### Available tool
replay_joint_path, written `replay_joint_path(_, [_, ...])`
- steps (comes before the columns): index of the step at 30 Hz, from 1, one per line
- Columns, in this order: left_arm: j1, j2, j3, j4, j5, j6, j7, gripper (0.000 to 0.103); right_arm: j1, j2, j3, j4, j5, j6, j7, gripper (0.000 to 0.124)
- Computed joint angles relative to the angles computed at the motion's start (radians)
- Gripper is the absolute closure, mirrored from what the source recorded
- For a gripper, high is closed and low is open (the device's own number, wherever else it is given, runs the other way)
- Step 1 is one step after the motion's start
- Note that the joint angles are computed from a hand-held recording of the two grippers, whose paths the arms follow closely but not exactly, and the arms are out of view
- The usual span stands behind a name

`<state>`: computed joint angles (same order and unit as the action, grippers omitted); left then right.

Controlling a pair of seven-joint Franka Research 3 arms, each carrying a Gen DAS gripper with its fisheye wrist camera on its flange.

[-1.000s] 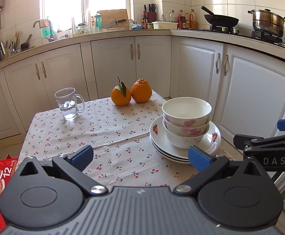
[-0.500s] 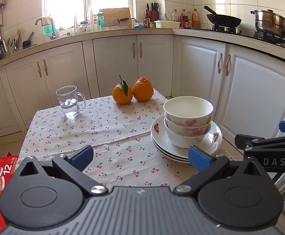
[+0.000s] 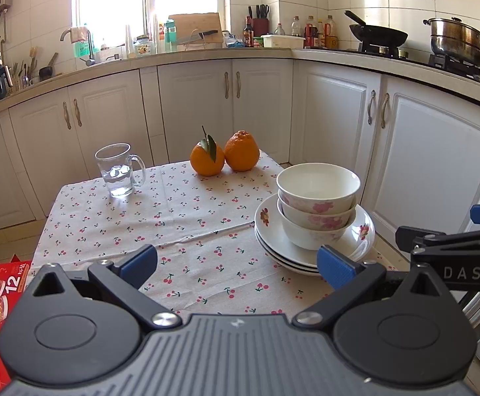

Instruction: Organize plates and bowls

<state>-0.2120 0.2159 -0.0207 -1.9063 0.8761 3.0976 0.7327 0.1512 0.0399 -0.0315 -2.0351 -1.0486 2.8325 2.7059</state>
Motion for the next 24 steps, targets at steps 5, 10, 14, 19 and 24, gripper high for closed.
replay_joint_path(5, [0.002,0.001,-0.001,0.001,-0.009,0.004,0.01,0.001,0.001,0.0,0.0,0.0,0.001,0.002,0.002,0.021])
replay_joint_path(10, [-0.004,-0.001,0.007,-0.001,0.002,0.008,-0.003,0.001,0.002,-0.001,0.001,0.002,0.004,-0.001,0.004,0.021])
replay_joint_path(14, [0.003,-0.003,0.0,-0.004,-0.011,0.011,0.01,0.001,0.003,-0.003,0.002,0.003,-0.004,-0.004,0.009,0.021])
replay_joint_path(19, [0.0,-0.004,0.003,-0.004,-0.008,0.01,0.007,0.001,0.001,-0.005,0.003,0.0,-0.002,0.0,0.01,0.021])
replay_joint_path(24, [0.007,-0.006,-0.005,-0.008,-0.027,0.011,0.025,0.001,0.0,-0.005,0.004,0.001,-0.008,-0.003,0.012,0.021])
